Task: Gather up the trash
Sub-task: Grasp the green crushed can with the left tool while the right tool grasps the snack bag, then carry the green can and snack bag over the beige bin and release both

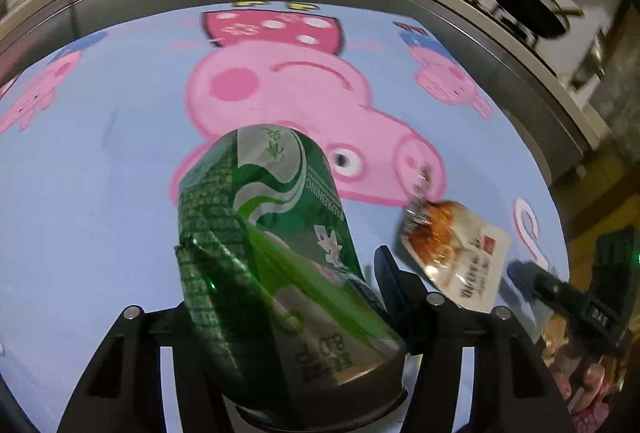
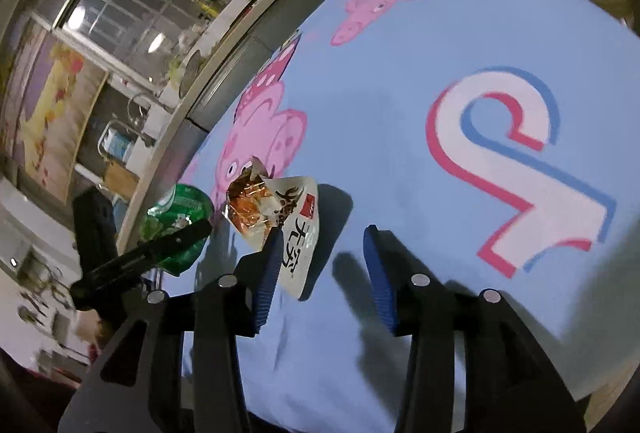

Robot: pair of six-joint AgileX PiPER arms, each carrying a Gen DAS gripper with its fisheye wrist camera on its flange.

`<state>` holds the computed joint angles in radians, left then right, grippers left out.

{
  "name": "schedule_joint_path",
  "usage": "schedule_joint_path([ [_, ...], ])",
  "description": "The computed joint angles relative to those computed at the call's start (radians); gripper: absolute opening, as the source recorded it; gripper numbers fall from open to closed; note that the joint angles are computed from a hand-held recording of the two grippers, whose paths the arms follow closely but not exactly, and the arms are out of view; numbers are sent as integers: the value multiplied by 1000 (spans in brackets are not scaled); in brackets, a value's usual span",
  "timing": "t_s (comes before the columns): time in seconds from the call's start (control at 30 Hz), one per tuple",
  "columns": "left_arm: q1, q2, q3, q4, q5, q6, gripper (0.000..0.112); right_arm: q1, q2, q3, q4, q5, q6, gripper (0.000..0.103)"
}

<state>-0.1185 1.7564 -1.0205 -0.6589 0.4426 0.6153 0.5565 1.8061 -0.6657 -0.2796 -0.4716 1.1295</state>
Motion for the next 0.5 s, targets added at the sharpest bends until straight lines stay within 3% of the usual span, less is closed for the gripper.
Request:
schedule_joint_path([
  [0.17, -90, 35, -20, 119, -37, -109, 58, -4, 81, -131, -127, 16, 64, 42],
  [0.23, -124, 32, -14, 207, -69, -188, 58, 7, 114, -186, -223, 32, 131, 32],
  [0.27, -134, 34, -15, 242, -74, -218, 58, 9, 126, -204, -273, 39, 172, 15],
  [0.37, -119, 38, -29, 181, -42, -153, 58, 18, 150, -215, -297, 17, 191, 7],
  [0.43, -94, 45, -55, 56, 18, -28, 57, 15, 125, -178, -228, -9, 124, 3],
  [0.5, -108, 43, -74, 30, 24, 10, 57, 8, 79, -131, -113, -9, 16, 2],
])
